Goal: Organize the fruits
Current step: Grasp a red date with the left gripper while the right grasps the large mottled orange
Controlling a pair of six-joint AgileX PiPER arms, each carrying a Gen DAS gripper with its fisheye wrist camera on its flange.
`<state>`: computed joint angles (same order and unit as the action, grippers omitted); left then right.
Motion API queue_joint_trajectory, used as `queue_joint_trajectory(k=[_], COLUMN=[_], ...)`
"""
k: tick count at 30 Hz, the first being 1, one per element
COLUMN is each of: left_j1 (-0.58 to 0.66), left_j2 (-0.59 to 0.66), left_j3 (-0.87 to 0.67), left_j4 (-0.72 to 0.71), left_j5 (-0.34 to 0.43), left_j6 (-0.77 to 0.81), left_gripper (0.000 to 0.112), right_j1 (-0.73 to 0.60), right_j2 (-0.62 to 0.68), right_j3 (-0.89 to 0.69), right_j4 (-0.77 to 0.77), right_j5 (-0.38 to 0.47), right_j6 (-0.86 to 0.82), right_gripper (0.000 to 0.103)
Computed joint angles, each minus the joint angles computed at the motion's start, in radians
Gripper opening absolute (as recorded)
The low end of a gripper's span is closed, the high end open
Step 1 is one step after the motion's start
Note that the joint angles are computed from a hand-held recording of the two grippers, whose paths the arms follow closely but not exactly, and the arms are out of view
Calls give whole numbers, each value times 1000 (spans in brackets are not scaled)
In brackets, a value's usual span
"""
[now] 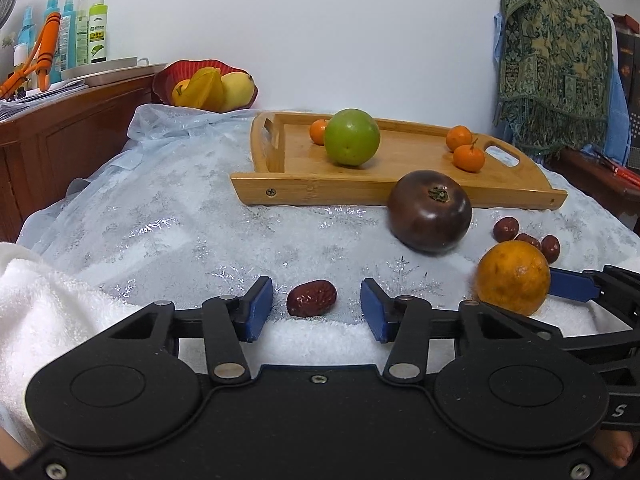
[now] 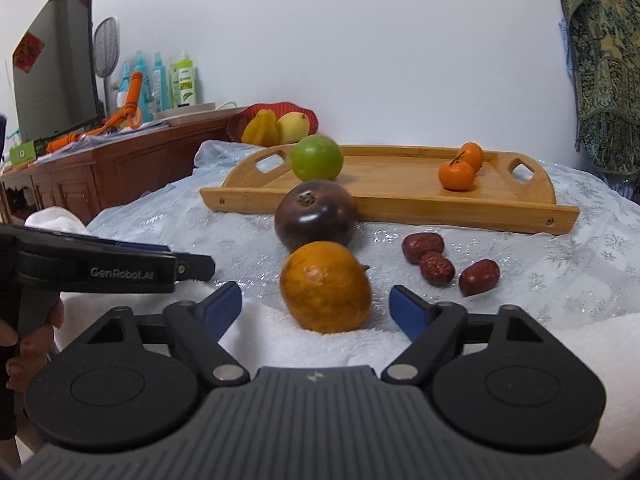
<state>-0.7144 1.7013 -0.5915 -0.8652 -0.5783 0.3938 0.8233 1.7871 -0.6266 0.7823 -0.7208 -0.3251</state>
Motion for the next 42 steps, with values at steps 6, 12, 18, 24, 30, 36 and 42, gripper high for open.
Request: queue_joint_trajectory(k=[6, 12, 18, 24, 30, 36, 42], left_j1=[4, 5, -8, -31, -53, -69, -51], left_j2=[14, 19, 34, 40, 36, 16, 8], left_j3=[-20, -27, -42, -38, -41, -56, -125], left_j4=[-1, -10, -50, -54, -96, -101, -112], left_j5=[11, 12, 2, -22, -44, -66, -41], left_j6=[-3, 1, 44, 63, 81, 97, 182], left_gripper=[46, 47, 46, 25, 25, 25, 25], right_j1=[-12, -8, -4, 9, 17, 13, -39], right_j2=[-2, 24, 35, 63, 65, 54, 19], right_j3=[-13, -36, -54, -81, -81, -78, -96], right_j4=[9, 53, 79, 124, 135, 141, 138], right_j5=[22, 16, 21, 0, -20, -39, -11], right_j6=[29, 0, -32, -89, -93, -90, -114], right_gripper=[66, 55, 54, 52, 51, 51, 51])
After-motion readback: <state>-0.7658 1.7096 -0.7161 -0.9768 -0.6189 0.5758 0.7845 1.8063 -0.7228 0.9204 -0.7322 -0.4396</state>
